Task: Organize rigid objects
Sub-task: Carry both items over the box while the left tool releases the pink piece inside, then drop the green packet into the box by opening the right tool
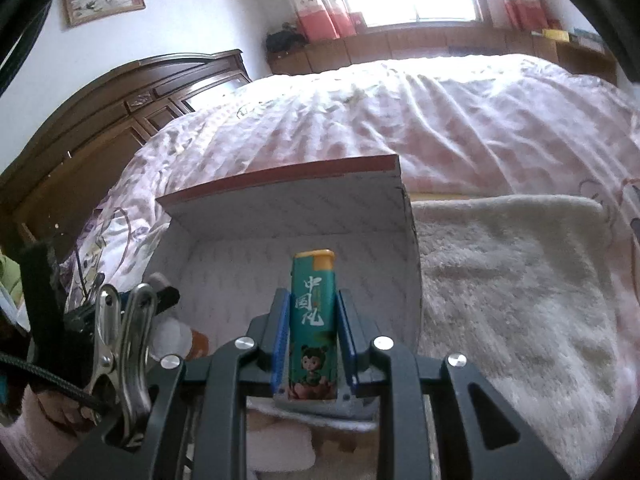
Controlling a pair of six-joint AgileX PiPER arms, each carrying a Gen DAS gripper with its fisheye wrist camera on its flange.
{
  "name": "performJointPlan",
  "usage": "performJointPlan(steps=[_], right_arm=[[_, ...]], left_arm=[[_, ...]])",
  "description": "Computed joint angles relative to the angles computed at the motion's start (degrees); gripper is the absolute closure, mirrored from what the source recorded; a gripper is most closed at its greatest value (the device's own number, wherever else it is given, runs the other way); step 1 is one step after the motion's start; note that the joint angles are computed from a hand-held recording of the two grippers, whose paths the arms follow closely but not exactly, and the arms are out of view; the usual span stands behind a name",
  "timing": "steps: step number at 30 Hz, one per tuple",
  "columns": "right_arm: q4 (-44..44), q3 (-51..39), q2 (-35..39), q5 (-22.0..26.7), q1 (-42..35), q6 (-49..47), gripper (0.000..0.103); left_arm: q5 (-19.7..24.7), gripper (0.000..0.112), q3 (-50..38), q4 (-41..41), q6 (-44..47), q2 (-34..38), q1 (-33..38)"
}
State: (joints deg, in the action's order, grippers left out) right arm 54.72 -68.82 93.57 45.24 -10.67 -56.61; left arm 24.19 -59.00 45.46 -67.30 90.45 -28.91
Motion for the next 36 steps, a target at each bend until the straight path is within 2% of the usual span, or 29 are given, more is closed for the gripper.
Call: performJointPlan(steps=[6,13,22,25,33,36], right_arm=[[-0.58,-3.61,3.62,-0.65,1.09,0.25,0.079],[-1.23,-7.27,7.52,-0.66,1.87,0.6,0.079],[-3.52,-13.14,11.75,2.23,1.9,3.16,0.078],[-3.32,-13.74,12.17,2.74,1.74,4.2,0.068],[-1.52,-11.7,10.94,3.08,1.16,2.62,0.066],[-0.63,-10.1,9.73,3.13,0.9,1.14,0.059]], left_arm=[[-0.75,0.071,-1.21,-1.62,2.4,1.04,1.11],[-1.66,0.071,-4.01,-8.03,10.26,2.94,3.5],[-2.29,0.071,-6.12,-13.54,16.29,4.51,5.52],[-1.05,0.07,-7.36,-14.97,17.68,5.11,5.52],[0.73,0.07,-7.72,-17.39,19.41,3.82,5.6],[1.25,0.07,-7.15,-15.68,17.78,2.56,5.17]])
